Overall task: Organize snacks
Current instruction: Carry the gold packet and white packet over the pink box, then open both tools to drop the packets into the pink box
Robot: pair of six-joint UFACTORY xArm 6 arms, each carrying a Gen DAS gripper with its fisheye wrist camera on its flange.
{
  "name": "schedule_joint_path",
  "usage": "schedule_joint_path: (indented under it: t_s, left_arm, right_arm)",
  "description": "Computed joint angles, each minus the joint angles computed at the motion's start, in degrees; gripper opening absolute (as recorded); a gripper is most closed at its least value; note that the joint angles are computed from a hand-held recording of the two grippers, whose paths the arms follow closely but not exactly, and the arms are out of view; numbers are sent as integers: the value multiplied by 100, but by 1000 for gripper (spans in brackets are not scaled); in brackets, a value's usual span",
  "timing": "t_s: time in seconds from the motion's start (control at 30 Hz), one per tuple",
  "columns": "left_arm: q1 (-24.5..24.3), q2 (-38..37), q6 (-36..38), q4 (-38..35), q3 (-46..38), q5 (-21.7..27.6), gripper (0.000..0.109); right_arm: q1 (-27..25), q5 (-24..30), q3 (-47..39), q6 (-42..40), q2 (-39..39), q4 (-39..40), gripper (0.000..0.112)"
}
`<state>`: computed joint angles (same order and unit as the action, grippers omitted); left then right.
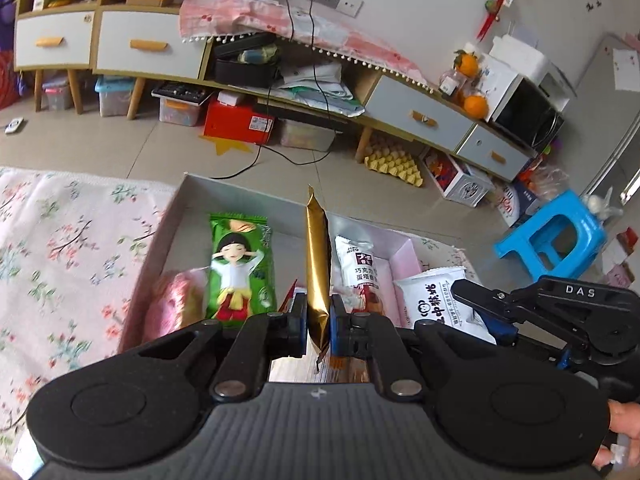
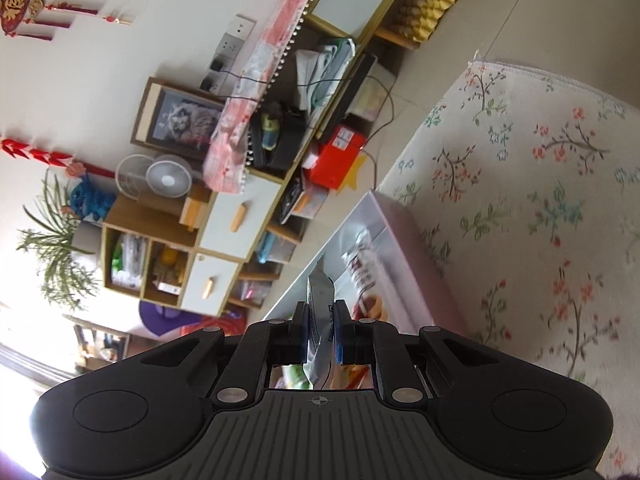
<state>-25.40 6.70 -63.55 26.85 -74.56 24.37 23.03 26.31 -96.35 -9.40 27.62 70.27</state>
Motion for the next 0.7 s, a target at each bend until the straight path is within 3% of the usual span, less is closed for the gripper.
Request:
schedule_joint_path:
  t_s: [0.13,0.4,0.43,0.47,0.53,0.63,0.7]
  left_arm:
    - [-63,281,-2,189,-373,400,9]
    - [-143,361,21,368,-542,678,10]
    - [-173,351,-26,471,-562,779,17]
    - [-206,323,-197,678,-554,857,26]
    - [-213,261,-257,728,-487,829,33]
    - [-211,208,-161,582,-456,868,35]
    - [-220,124,-155,570,-373,888,38]
  right_arm:
    - [20,65,-267,291,211,-512,13]
    - [74,295,-580,700,384,-1330,16]
    - [76,330,-610,791,397,-1450,17]
    - [82,354,-613,882,388,-1587,21]
    - [95,335,-560,936,338,-1726,32]
    - [102,226,-396,896,206,-1717,51]
    - [91,216,-307,841,117,-1686,52]
